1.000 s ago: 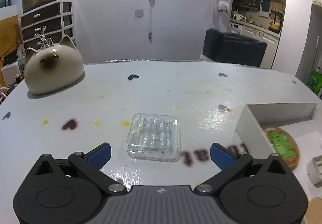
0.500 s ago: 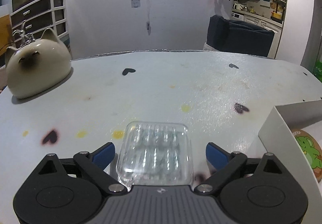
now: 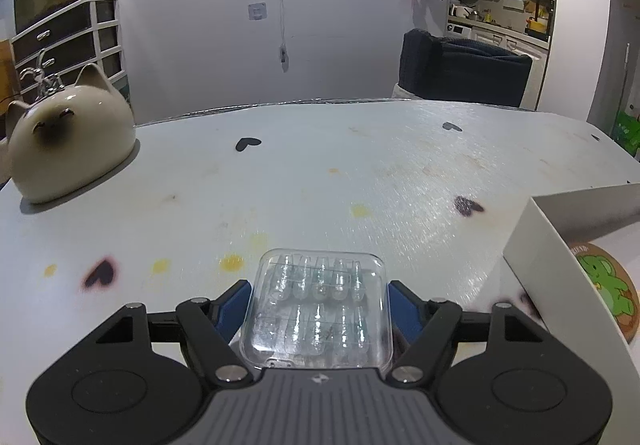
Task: Organize rigid objects
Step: 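Carry the clear blister tray into the box and lower it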
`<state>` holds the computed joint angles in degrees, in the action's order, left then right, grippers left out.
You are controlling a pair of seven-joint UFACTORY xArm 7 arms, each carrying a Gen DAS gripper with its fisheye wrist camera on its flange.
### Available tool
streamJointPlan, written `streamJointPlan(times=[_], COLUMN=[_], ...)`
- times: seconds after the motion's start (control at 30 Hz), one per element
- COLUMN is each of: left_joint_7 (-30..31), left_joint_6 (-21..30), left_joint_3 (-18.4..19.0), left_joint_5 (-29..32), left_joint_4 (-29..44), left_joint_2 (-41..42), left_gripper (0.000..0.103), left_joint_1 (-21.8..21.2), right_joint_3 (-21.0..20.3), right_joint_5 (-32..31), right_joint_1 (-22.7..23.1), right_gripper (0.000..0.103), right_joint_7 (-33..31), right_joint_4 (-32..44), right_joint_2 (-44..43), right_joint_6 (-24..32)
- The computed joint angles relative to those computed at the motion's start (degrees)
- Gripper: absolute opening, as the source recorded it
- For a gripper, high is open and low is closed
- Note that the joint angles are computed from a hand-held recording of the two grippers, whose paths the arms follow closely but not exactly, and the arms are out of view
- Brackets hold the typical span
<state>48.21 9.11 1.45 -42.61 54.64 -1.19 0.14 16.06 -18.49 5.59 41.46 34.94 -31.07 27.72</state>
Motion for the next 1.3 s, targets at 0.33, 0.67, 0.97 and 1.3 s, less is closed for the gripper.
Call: streamJointPlan(times=[0.33, 0.67, 0.97, 1.3], left_joint_7=[2.81, -7.98, -12.84, -12.97], left_joint_6=[-1.42, -1.45, -0.45, -1.90], left_joint_3=[3.43, 5.12, 7.74, 9.53], left_joint_5=[-7.25, 2.70, 7.95, 5.74], left_joint_4=[-6.86, -13.35, -15.08, -10.72], left_joint_2=[-7.92, -17.51, -23.87, -20.75], left_gripper=[0.074, 0.074, 0.074, 0.074], left_joint_1=[-4.29, -7.23, -16.74, -30.65], right_joint_3=[-0.05, 0.02, 0.14, 0.02], right_joint_5=[-0.08, -0.12, -0.20, 0.05], right_joint_1=[0.06, 0.01, -0.06, -0.09], right_gripper=[0.010, 0.010, 0.010, 0.010], right_joint_7=[0.07, 0.28, 0.64, 0.54], right_joint_4=[0.01, 0.02, -0.24, -0.70], right_joint_2=[0.01, -0.01, -0.26, -0.47], right_joint_6=[0.00, -0.06, -0.42, -1.20])
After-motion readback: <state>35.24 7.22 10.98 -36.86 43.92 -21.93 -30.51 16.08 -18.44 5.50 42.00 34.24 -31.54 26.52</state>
